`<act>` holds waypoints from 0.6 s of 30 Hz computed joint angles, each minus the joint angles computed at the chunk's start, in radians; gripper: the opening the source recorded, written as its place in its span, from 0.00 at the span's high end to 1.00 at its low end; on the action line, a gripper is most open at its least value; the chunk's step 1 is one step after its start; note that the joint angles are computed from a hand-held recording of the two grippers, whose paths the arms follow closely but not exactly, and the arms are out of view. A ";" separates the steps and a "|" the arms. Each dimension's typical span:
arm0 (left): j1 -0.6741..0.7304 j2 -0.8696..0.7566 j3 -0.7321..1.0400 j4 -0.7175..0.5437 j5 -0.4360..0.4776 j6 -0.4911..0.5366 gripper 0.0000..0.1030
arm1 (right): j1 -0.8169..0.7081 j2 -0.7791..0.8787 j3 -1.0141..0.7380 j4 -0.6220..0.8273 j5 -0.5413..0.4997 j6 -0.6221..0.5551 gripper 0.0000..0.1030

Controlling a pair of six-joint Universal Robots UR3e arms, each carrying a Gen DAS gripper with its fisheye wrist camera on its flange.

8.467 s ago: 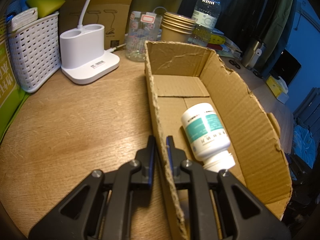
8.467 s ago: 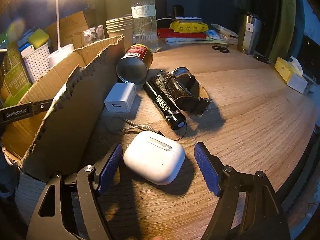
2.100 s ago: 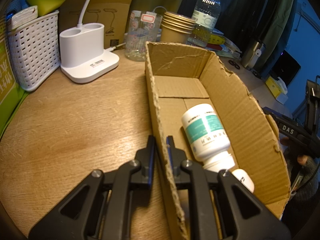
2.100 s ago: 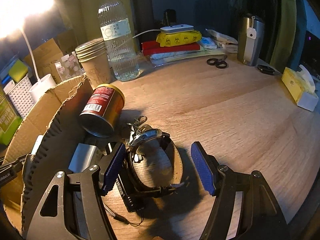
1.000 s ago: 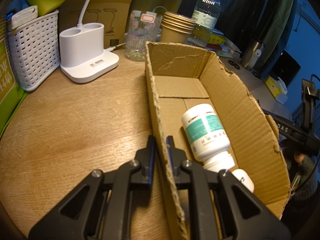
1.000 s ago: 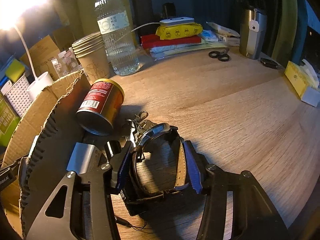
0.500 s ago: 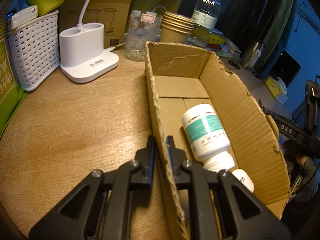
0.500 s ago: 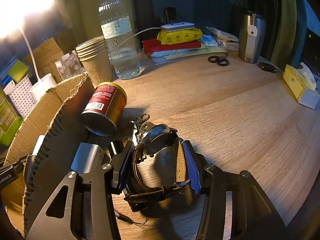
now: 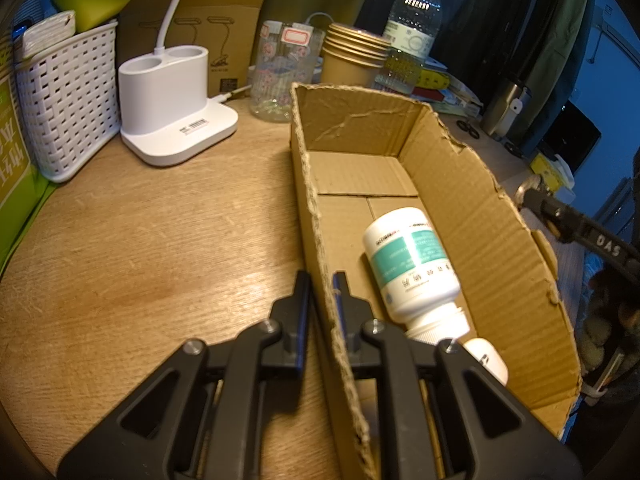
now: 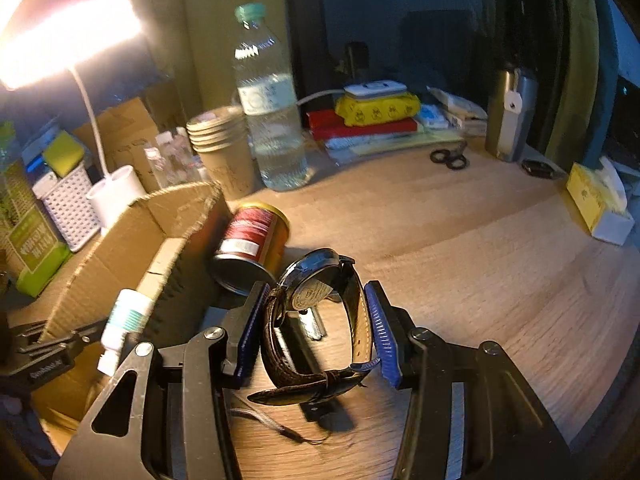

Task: Organize rigid objects
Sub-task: 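Grasp the brown-strapped wristwatch with the right gripper, then carry the wristwatch into the box and open the right gripper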

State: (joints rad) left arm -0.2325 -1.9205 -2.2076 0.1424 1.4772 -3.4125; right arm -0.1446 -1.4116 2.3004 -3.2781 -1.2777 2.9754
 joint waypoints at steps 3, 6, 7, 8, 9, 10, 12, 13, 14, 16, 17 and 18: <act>0.000 0.000 0.000 0.001 0.000 0.000 0.88 | 0.017 -0.033 -0.005 0.018 0.009 0.002 0.50; 0.001 0.000 -0.001 0.001 0.000 0.000 0.88 | 0.040 -0.059 -0.021 0.041 0.014 0.006 0.50; 0.001 0.000 -0.001 0.001 0.000 0.000 0.88 | 0.047 -0.066 -0.025 0.045 0.016 0.009 0.50; 0.001 0.000 -0.001 0.001 0.000 0.000 0.88 | 0.054 -0.072 -0.029 0.049 0.016 0.011 0.50; 0.001 0.000 -0.001 0.001 0.000 0.000 0.88 | 0.064 -0.078 -0.033 0.052 0.018 0.012 0.50; 0.001 0.000 -0.001 0.001 0.000 0.000 0.88 | 0.075 -0.084 -0.037 0.056 0.019 0.016 0.50; 0.001 0.000 -0.001 0.001 0.000 0.000 0.88 | 0.098 -0.092 -0.046 0.061 0.026 0.024 0.50; 0.001 0.000 -0.001 0.001 0.000 0.000 0.88 | 0.106 -0.094 -0.046 0.059 0.028 0.025 0.50; 0.001 0.000 -0.001 0.001 0.000 0.000 0.88 | 0.117 -0.094 -0.048 0.057 0.028 0.028 0.50; 0.001 0.000 -0.001 0.001 0.000 0.000 0.88 | 0.143 -0.092 -0.058 0.059 0.031 0.032 0.50; 0.001 0.000 -0.001 0.001 0.000 0.000 0.88 | 0.156 -0.088 -0.064 0.058 0.029 0.034 0.50; 0.001 0.000 -0.001 0.001 0.000 0.000 0.88 | 0.165 -0.085 -0.069 0.060 0.028 0.035 0.50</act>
State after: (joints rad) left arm -0.2320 -1.9208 -2.2084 0.1437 1.4767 -3.4122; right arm 0.0209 -1.4970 2.2318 -3.2176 -1.2499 3.0106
